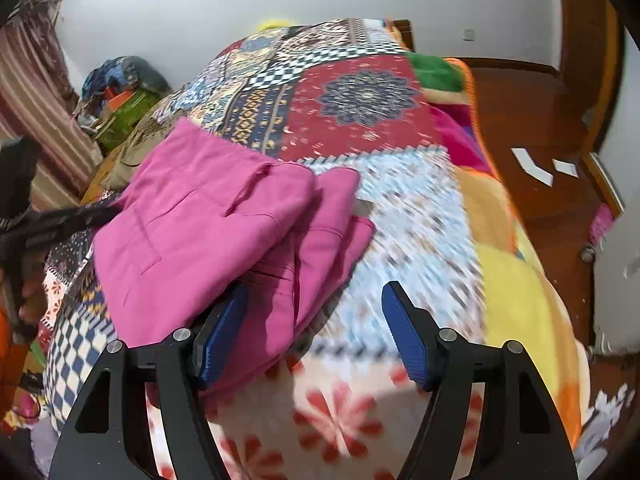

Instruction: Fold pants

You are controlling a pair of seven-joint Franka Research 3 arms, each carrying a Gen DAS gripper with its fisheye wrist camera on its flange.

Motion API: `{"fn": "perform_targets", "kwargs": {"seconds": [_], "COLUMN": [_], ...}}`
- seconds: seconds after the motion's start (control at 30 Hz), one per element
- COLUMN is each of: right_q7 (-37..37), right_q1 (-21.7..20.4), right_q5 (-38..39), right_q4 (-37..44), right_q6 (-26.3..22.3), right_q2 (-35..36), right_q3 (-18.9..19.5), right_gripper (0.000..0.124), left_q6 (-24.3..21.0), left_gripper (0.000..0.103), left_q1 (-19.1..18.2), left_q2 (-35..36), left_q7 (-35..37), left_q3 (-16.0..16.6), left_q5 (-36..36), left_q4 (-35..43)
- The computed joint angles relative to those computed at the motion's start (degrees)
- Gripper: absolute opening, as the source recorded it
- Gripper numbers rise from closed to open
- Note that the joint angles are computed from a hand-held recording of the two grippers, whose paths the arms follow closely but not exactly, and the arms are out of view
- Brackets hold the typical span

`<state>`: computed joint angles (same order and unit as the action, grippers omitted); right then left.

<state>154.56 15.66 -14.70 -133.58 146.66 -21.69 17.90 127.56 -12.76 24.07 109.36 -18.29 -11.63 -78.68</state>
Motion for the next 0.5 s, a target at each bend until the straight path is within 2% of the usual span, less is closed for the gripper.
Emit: {"fn": "perform_targets", "kwargs": {"seconds": [0.1,0.23,0.27,0.33,0.5], "right_q7": [-1.89,-3.03,-3.06,-2.83,-1.41], "right_q1": [0.34,1.88,2.18,2.65,2.53], "right_q5": [-0.38,-1.11,-1.28,-1.65,-5.23], "right_q4": [2.84,5.29,5.53,6.34,8.6], "right_q6": [0.17,0.86,1.02,0.75,-2.62], "right_q2": [3.16,5.8,6.12,6.59,5.41], "right_q3": [-0.37,-0.56,-0.71,-0.89,-0.32], "right_gripper": [0.066,0.066,0.066,0.066,0.066], "left_q6": [4.47,6.51,6.58,7.6,10.52], "left_gripper": [0.014,0.015,0.016,0.026,0.029], "left_q1": [1.72,4.42,4.65,4.86,4.27], "left_q2": [-6.28,-13.47,-14.58,-17.3,-21.29], "left_q7": [-1.06,-1.8,-1.79,-2.43,-3.88], "left_q3": [0.64,1.57,2.0,3.15,5.48], "left_q5": [-1.91,-8.71,-9.84,-11.11,-8.54], "left_q4": [-8.89,-18.36,-19.64,-22.73,-25.82]}}
